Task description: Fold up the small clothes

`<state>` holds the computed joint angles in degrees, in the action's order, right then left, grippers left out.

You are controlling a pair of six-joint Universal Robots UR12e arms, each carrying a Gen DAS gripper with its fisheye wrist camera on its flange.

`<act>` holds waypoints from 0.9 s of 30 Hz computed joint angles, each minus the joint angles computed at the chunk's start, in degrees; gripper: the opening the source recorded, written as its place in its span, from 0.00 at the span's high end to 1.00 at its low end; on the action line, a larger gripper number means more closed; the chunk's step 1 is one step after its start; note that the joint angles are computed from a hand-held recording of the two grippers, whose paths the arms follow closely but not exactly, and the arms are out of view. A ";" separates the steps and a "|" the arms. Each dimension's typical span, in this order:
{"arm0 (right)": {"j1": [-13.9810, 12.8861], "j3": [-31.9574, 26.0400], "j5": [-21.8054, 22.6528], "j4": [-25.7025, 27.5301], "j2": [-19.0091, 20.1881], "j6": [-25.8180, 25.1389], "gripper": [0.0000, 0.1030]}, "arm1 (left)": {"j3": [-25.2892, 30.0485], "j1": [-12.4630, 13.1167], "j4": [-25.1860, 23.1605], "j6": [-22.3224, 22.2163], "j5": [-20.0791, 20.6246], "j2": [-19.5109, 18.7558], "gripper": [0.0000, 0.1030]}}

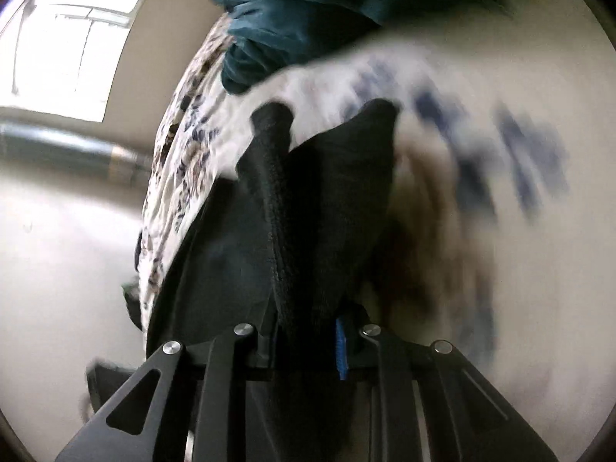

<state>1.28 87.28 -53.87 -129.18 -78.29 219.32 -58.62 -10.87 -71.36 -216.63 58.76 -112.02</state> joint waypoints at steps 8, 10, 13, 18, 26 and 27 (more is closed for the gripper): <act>2.27 10.03 0.85 -1.44 -7.28 18.79 0.42 | -2.91 3.35 -6.28 7.40 -7.00 0.61 0.43; 1.62 9.84 -1.76 -1.65 -7.90 17.32 0.41 | -7.20 3.31 -0.96 1.22 -8.28 2.67 0.43; 0.13 8.70 -4.35 -2.44 -7.05 14.09 0.28 | -12.43 1.98 5.84 -6.34 -7.79 5.11 0.42; -0.19 5.93 -4.76 -1.21 -2.77 9.12 0.31 | -13.54 -1.01 13.58 -8.96 1.43 5.61 0.74; 3.41 5.99 -4.26 4.49 -6.59 12.96 0.76 | 0.22 1.30 -7.44 12.86 -0.56 0.08 0.61; 3.10 5.80 -2.74 8.31 -7.09 13.18 0.74 | 1.49 1.37 -10.79 15.75 0.83 -0.10 0.60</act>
<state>4.38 93.08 -56.61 -120.87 -85.38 232.50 -57.13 -9.50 -82.15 -200.89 59.59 -112.12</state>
